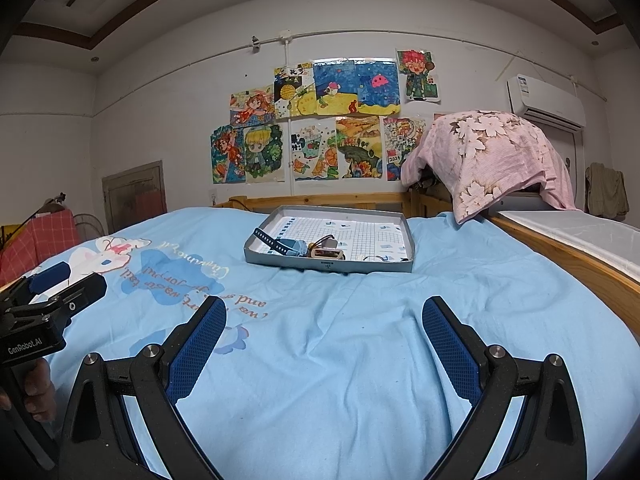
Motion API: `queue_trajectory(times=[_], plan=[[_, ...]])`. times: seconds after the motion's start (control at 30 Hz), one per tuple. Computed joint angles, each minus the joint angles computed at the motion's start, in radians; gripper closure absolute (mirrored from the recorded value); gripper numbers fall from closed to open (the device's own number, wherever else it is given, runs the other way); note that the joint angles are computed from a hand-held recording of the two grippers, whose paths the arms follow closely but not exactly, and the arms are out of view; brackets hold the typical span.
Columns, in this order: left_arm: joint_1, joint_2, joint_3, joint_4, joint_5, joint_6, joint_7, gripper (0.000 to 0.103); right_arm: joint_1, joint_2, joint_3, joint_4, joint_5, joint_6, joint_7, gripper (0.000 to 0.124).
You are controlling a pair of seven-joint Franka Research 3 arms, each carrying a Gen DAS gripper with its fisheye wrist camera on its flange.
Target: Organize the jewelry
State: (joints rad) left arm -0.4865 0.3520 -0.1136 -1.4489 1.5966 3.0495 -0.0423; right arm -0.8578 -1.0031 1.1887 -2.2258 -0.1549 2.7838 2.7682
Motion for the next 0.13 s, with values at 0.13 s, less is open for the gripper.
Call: queue_trajectory(times=[0.13], plan=[[0.0,-0.001,0.0,-0.002,0.0,0.001,-0.002,0.0,-0.001,0.0,0.001,0.002,-0.001,-0.003,0.001,0.027]])
